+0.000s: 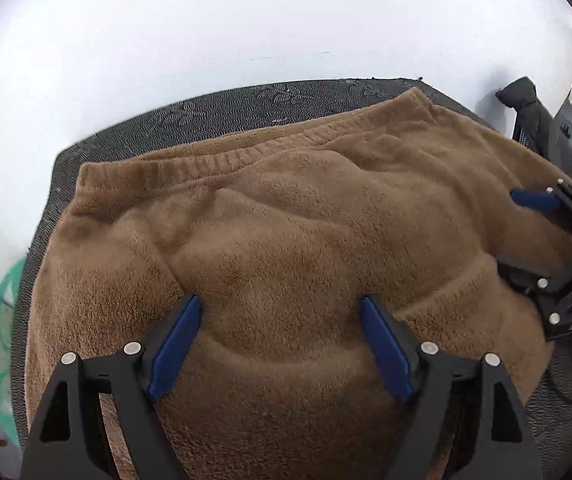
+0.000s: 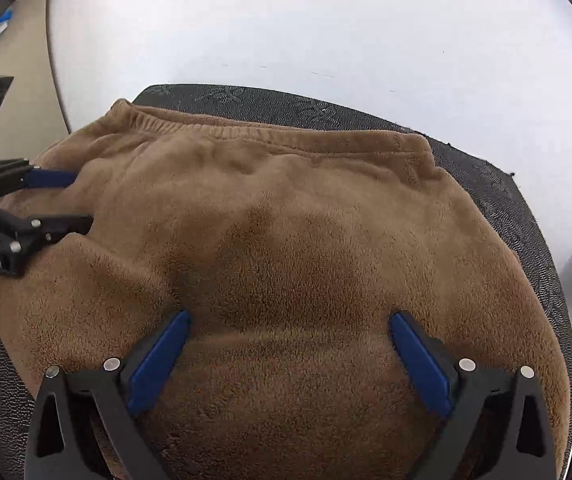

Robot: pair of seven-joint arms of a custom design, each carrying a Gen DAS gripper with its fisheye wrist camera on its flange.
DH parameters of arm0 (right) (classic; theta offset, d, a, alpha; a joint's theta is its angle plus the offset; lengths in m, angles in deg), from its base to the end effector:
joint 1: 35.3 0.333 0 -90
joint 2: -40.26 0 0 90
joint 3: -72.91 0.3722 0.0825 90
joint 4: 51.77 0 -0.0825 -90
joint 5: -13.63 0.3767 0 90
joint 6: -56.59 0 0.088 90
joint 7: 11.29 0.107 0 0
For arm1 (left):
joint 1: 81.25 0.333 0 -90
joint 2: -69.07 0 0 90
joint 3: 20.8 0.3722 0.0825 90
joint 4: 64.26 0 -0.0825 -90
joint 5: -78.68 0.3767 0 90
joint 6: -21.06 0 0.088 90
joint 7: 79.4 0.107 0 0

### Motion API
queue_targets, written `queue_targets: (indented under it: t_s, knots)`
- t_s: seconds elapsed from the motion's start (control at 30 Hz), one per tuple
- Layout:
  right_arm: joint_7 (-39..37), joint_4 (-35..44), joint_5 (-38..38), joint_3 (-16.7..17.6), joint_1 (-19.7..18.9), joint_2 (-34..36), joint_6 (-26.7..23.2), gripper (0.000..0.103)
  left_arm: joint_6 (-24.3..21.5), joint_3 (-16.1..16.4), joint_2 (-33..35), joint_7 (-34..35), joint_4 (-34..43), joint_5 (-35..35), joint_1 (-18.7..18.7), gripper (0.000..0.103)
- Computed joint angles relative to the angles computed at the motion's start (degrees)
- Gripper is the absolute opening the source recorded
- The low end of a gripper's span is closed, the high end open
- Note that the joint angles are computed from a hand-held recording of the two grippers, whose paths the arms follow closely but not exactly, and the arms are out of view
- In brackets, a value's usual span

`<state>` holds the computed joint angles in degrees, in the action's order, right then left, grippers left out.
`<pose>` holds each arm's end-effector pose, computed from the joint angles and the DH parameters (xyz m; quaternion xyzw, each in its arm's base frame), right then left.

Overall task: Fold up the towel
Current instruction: 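Release the blanket with both grippers and smooth the folded stack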

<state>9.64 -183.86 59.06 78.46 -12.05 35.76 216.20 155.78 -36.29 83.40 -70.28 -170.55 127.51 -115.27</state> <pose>0.4751 0.2256 0.4914 -0.9067 0.2484 -0.1369 0.3122 0.4419 -0.4783 0.4788 -0.6782 0.6601 -0.2183 0.2380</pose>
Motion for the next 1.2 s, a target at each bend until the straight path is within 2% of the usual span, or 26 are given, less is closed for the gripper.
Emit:
queue_targets:
  t_s: [0.1, 0.23, 0.3, 0.33, 0.43, 0.53, 0.6, 0.67, 0.77, 0.87, 1.03, 1.2]
  knots:
    - [0.46, 0.16, -0.46, -0.05, -0.16, -0.38, -0.51, 0.102, -0.73, -0.04, -0.64, -1.99, 0.0, -0.73, -0.14, 0.084]
    - [0.9, 0.84, -0.57, 0.32, 0.17, 0.73, 0.21, 0.102, -4.47, -0.88, -1.26, -5.93, 1.29, 0.17, -2.16, 0.085]
    - [3.47, 0.43, -1.99, 0.66, 0.06, 0.42, 1.04, 0.102, -6.65, -1.26, -0.69, -7.52, 2.55, 1.2, -3.33, 0.085]
    - [8.12, -0.05, -5.05, 1.14, -0.28, -0.04, 1.56, 0.102, -7.67, -1.49, -0.79, -8.32, 2.79, 1.63, -3.94, 0.085]
    - [11.91, -1.55, -4.08, 0.62, 0.19, -3.44, -0.24, 0.102, -8.89, -2.05, -1.31, -10.36, 2.6, 2.62, -4.96, 0.085]
    - [10.69, -4.26, -2.31, -0.04, 1.69, -7.09, -0.35, 0.102, -9.53, -2.47, -0.5, -11.09, 3.19, 2.51, -5.42, 0.085]
    - [11.27, -6.09, -3.7, 0.23, 2.19, -8.32, 0.34, 0.102, -10.64, -2.58, 0.63, -10.59, 3.99, 1.3, -5.71, 0.085]
    - [13.17, -7.22, -5.79, 0.61, 2.2, -8.28, 1.31, 0.102, -10.83, -2.41, 1.24, -10.51, 4.01, 0.55, -5.9, 0.086]
    - [11.87, -7.88, -2.78, -0.98, 3.9, -8.06, 2.14, 0.102, -8.33, -1.87, 0.86, -12.68, 2.27, 1.35, -5.75, 0.088]
    - [11.14, -8.96, -2.29, -0.69, 4.65, -8.07, 4.99, 0.102, -6.57, -1.69, 0.48, -14.45, 1.17, 1.85, -5.46, 0.09]
    - [11.98, -9.22, -3.41, -0.97, 5.18, -7.91, 5.98, 0.102, -10.96, -1.46, 2.26, -14.8, 3.33, 4.38, -7.2, 0.094]
    - [11.82, -9.39, -3.19, -1.36, 5.54, -8.15, 6.0, 0.102, -11.36, -1.39, 2.42, -14.57, 3.59, 4.25, -7.19, 0.095]
